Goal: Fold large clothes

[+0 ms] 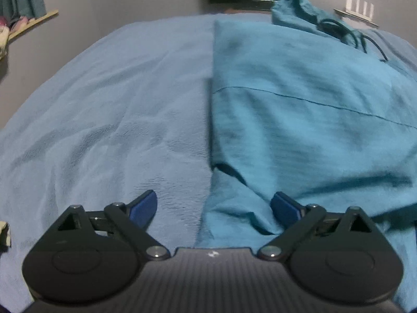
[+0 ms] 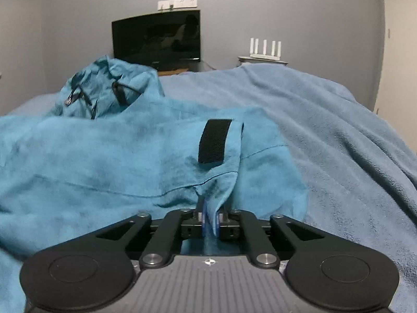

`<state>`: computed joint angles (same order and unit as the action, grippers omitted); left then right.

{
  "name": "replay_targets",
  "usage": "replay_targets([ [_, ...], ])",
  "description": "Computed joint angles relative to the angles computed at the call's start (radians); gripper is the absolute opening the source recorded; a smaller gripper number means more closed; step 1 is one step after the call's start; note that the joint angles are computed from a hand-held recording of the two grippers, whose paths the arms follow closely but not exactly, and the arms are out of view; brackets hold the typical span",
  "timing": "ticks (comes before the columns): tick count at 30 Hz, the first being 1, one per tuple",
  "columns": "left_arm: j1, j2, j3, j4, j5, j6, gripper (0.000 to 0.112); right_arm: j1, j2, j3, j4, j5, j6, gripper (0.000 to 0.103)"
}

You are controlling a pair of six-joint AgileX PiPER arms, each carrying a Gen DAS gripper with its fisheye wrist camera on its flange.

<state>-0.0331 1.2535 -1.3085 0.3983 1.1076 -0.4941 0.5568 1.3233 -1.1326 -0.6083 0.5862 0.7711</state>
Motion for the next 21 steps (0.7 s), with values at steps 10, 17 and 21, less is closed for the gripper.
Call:
replay_targets([
  [10,-0.257,-0.091,-0.001,0.204,-0.088,-0.149,0.096,0.062,-0.096,0.022,-0.345,-0.114,0.235,0.033],
  [17,-0.293,-0.016,0.026,0.143,-0.048,-0.044,0.096,0.07,0.04,-0.028,0.045,-0.089,-0.179,0.028],
  [21,-0.237,-0.028,0.056,0.073,-0.074,-0.005,0.097,0.039,0.09,-0.009,0.065,-0.076,-0.18,0.011],
])
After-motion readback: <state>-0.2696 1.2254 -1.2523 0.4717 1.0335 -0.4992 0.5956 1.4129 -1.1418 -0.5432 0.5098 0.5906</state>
